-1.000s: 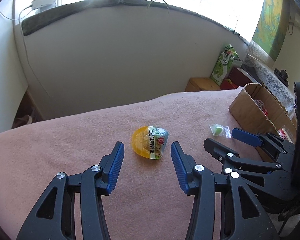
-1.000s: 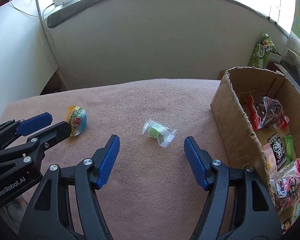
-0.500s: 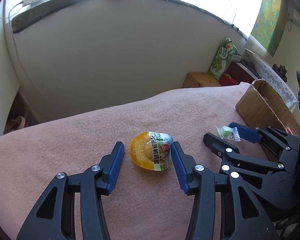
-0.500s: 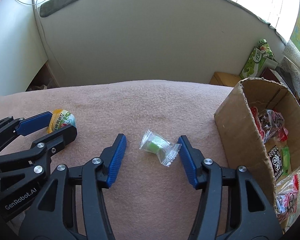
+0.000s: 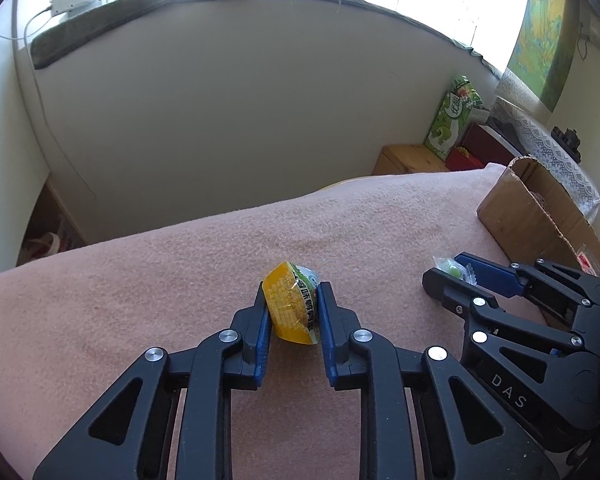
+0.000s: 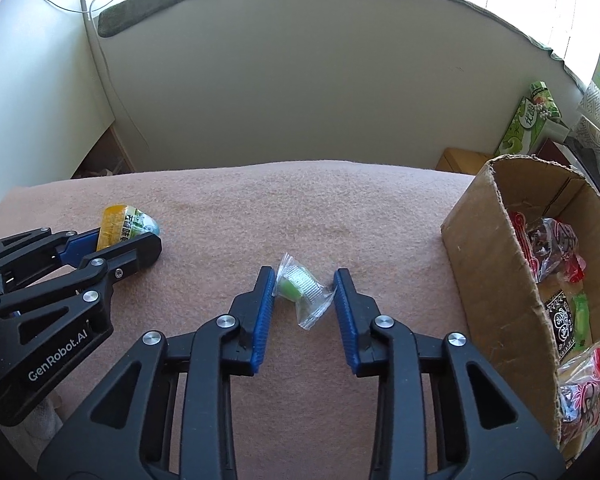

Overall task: Organize snacks
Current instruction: 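Grasp the yellow egg candy with the left gripper while the right grasps the clear-wrapped green candy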

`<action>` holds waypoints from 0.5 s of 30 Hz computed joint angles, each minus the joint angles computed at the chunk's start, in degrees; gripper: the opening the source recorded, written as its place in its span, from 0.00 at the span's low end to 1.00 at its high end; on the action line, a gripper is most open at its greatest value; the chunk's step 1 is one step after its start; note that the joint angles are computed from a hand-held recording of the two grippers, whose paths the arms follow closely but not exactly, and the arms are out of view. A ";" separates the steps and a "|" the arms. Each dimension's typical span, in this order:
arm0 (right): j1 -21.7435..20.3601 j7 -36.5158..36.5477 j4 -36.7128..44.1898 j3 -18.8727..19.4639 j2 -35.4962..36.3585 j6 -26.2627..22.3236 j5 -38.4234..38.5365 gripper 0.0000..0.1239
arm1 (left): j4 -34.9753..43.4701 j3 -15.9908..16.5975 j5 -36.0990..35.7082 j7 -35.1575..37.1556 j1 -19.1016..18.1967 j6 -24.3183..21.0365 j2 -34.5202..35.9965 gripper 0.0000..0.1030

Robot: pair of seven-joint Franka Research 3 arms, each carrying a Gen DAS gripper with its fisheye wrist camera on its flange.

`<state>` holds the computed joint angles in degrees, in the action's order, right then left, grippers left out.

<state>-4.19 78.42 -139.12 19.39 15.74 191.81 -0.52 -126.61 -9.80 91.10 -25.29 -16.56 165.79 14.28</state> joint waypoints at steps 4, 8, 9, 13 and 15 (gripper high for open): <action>-6.94 1.87 -1.60 6.09 -0.41 0.92 -4.25 0.25 | -1.09 -0.32 1.95 -2.69 -0.09 -0.45 -1.40 0.19; -14.94 6.60 -3.71 12.33 -1.16 2.12 -11.81 0.25 | -2.52 -0.94 4.11 -5.74 0.08 -0.67 -3.20 0.19; -16.98 8.04 -4.35 13.96 -1.45 2.44 -13.88 0.25 | -3.14 -1.19 4.75 -6.77 0.16 -0.79 -3.92 0.19; -25.48 14.34 -6.36 20.38 -2.33 3.51 -23.13 0.25 | -5.55 -2.26 5.77 -9.45 0.39 -1.67 -6.87 0.19; -28.91 17.58 -7.34 22.70 -3.07 4.36 -27.64 0.25 | -6.76 -2.88 5.94 -10.32 0.23 -2.24 -8.35 0.19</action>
<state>-33.09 96.00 -146.46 42.09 12.67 196.18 -28.16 -133.37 -12.69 97.03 -35.61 -16.33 163.55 5.93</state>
